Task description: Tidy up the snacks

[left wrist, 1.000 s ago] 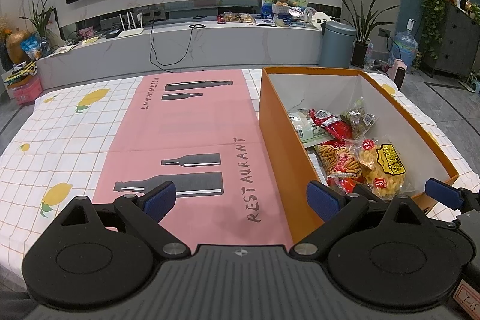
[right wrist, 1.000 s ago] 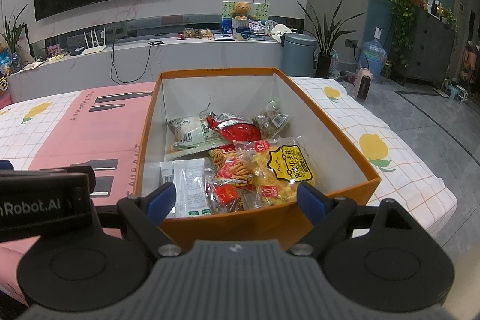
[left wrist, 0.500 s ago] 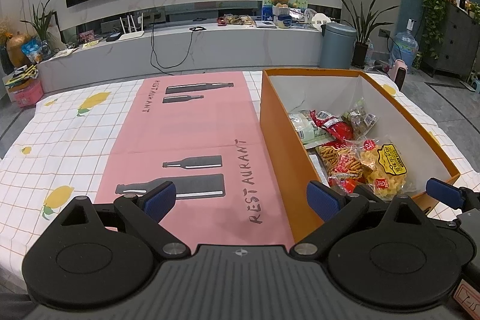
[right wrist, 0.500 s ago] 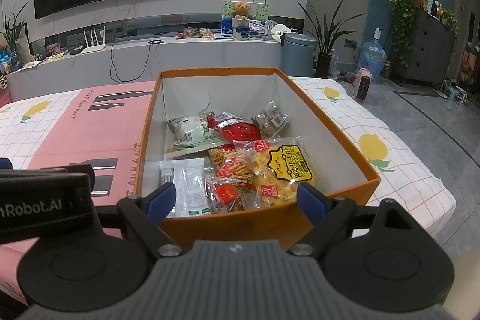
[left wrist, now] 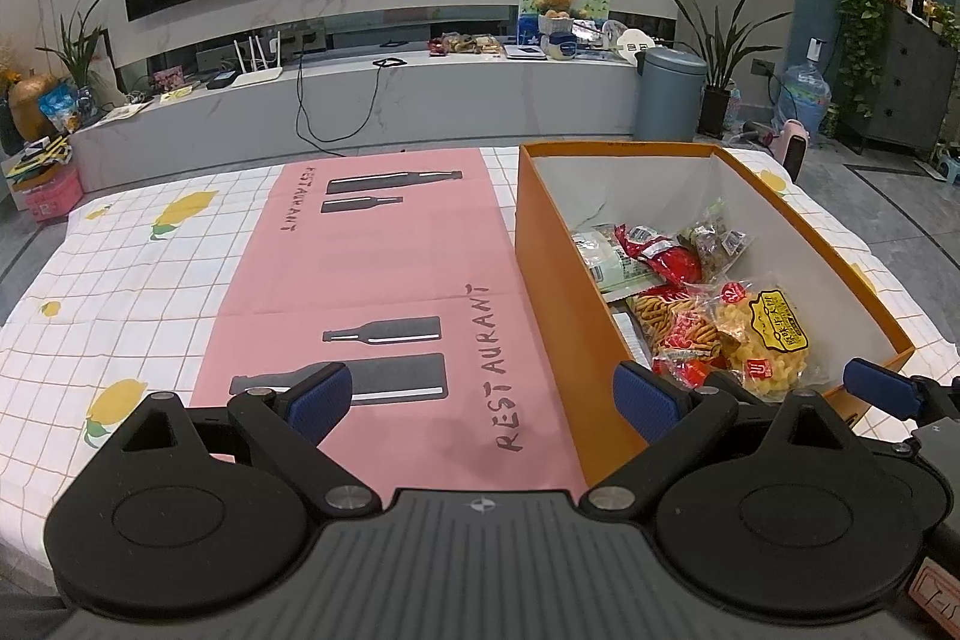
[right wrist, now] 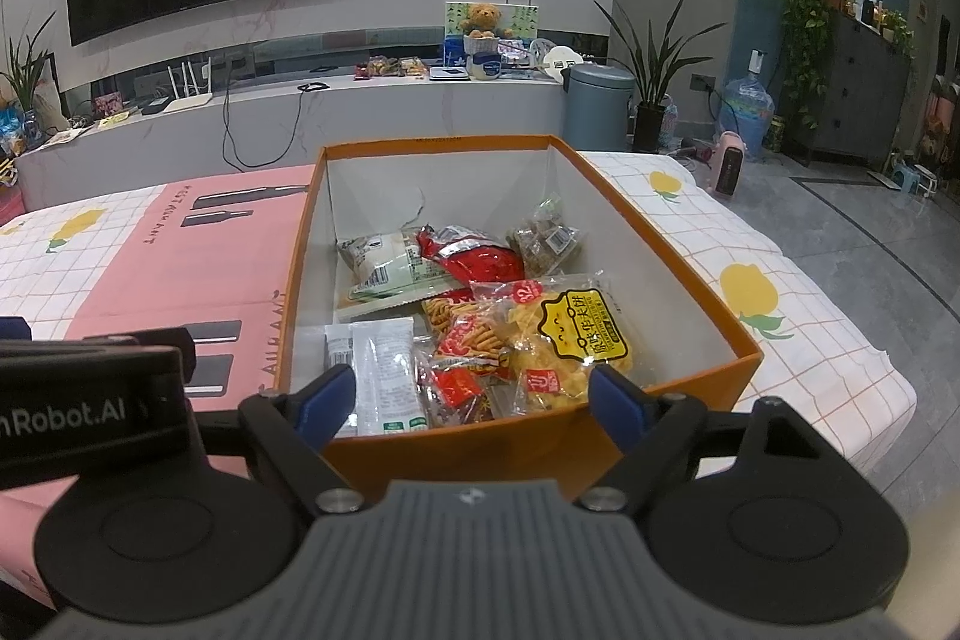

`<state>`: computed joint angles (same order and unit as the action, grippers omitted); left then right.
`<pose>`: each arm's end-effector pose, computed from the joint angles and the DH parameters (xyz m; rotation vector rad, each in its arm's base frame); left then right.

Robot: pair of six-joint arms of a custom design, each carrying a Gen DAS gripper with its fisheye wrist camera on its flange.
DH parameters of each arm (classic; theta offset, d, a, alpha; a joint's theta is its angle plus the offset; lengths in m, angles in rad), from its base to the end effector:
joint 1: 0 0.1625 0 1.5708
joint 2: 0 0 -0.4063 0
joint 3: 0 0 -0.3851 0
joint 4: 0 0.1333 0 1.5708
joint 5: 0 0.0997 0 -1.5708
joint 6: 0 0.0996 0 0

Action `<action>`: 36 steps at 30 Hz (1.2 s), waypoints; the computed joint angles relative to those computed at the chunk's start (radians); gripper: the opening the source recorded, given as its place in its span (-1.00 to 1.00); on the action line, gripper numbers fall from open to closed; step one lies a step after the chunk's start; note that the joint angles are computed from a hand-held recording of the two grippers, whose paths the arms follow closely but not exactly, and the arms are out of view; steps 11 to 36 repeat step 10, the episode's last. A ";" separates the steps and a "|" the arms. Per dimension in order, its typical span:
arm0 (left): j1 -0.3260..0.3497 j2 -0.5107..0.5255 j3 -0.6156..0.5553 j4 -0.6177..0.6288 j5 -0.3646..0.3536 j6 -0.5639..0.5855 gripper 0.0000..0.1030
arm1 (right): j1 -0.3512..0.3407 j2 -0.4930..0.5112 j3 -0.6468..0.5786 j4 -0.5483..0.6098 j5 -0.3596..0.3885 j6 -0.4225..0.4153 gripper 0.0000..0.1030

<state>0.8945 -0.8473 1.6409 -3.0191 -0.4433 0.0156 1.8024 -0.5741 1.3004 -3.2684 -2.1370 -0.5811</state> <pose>-0.2290 -0.6421 0.2193 0.2789 2.0613 -1.0703 0.2510 -0.7162 0.1623 0.5670 -2.1843 1.0466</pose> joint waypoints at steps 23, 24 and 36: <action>0.000 0.001 -0.006 0.001 -0.001 0.004 1.00 | 0.000 0.000 0.000 -0.001 -0.001 0.000 0.60; 0.000 0.001 -0.006 0.001 -0.001 0.004 1.00 | 0.000 0.000 0.000 -0.001 -0.001 0.000 0.60; 0.000 0.001 -0.006 0.001 -0.001 0.004 1.00 | 0.000 0.000 0.000 -0.001 -0.001 0.000 0.60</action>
